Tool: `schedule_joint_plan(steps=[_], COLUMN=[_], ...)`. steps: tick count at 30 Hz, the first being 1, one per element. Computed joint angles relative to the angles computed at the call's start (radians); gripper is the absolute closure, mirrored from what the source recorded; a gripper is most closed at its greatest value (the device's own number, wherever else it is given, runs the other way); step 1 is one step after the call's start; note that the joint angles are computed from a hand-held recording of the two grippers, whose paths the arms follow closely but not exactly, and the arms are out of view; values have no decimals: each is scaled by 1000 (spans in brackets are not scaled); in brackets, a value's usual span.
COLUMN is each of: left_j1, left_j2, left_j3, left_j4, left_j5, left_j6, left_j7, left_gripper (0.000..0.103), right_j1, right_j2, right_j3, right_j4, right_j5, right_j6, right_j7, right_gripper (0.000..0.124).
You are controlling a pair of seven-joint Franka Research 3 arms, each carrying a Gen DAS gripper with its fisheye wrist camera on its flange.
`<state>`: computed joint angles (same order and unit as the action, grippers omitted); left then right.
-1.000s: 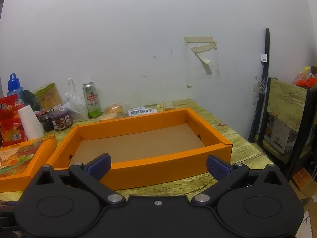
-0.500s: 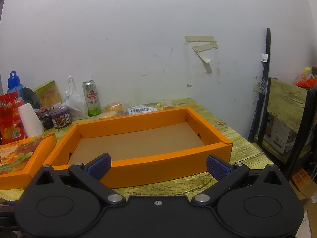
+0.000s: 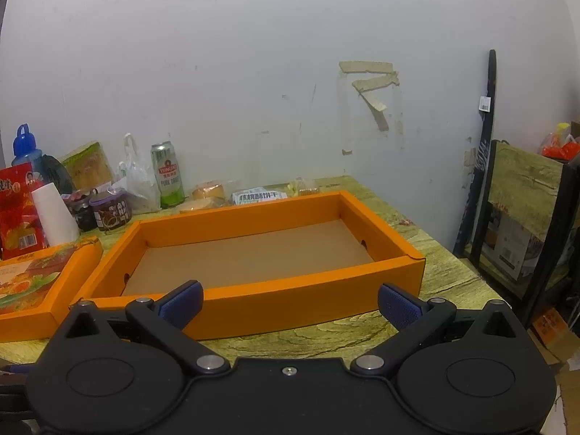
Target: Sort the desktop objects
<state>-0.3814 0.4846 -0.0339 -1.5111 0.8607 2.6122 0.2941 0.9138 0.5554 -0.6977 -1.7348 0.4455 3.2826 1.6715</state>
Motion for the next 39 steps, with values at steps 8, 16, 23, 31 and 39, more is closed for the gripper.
schedule_joint_plan(steps=[8, 16, 23, 31, 39], left_j1=[-3, 22, 26, 14, 29], left_j2=[-9, 14, 106, 217, 389], left_j3=[14, 21, 56, 102, 94], left_j4=[-13, 37, 199, 425, 751], left_j5=[25, 71, 12, 0, -144], left_j6=[19, 89, 123, 122, 33], left_j7=[-33, -35, 63, 156, 370], left_gripper=[0, 0, 0, 0, 0], right_j1=[17, -4, -58, -204, -432], right_j2=[14, 38, 126, 203, 239], right_j3=[-28, -30, -40, 43, 303], right_j4=[7, 35, 163, 376, 595], right_j5=[-24, -66, -134, -233, -343], right_j6=[-27, -28, -69, -104, -135], right_j7=[28, 44, 70, 126, 50], right_gripper=[21, 21, 21, 21, 21])
